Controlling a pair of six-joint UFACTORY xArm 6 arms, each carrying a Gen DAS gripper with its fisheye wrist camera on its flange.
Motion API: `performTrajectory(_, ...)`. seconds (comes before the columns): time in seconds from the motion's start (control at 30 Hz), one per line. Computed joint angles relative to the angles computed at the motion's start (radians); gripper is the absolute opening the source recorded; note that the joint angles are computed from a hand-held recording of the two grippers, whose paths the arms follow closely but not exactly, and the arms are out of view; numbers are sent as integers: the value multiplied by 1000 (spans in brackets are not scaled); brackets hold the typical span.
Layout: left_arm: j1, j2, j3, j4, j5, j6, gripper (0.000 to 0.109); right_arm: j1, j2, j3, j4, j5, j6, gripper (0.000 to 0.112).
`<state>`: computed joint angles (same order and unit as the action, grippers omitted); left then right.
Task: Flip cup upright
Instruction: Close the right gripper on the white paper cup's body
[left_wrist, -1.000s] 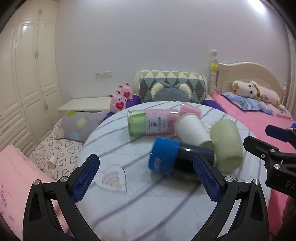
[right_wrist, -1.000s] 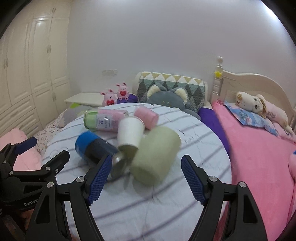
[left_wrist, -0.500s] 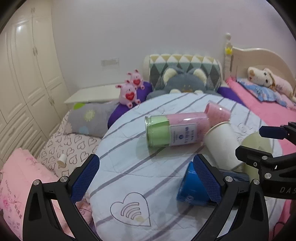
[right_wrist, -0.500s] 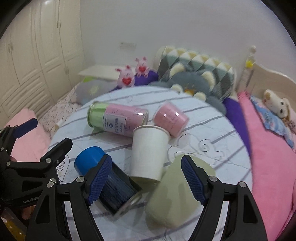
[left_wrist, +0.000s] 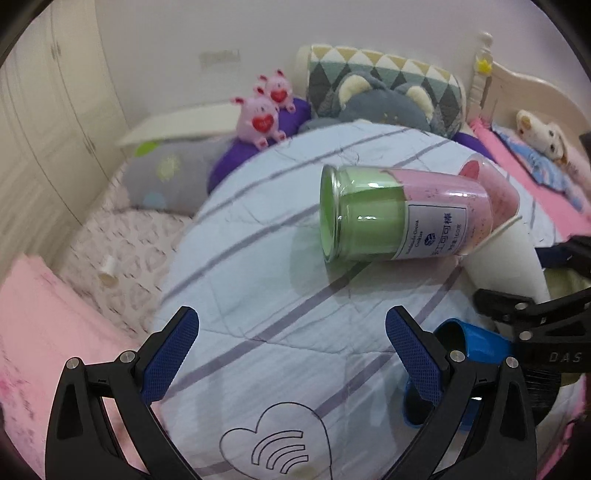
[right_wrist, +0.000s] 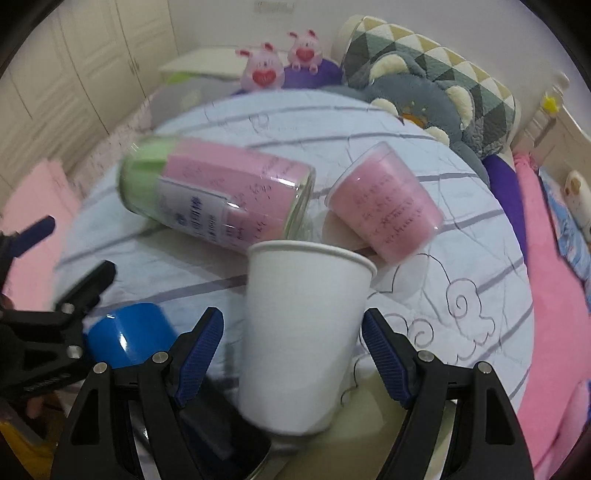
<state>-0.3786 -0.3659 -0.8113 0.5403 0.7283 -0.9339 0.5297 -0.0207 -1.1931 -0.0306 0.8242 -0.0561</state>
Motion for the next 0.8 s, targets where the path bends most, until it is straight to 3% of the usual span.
performTrajectory(0.2, 21, 2, 10, -44, -16, 32, 102, -20, 47, -67, 140, 72, -110, 77)
performTrajectory(0.23, 23, -2, 14, -55, -23, 39, 102, -19, 46, -65, 142, 67, -105, 68)
performTrajectory(0.5, 16, -9, 3, -46, 8, 41, 102, -30, 34, -71, 157, 83, -86, 67)
performTrajectory(0.8, -4, -32, 0, -23, 43, 12, 102, -22, 15, -50, 164, 38, -59, 68)
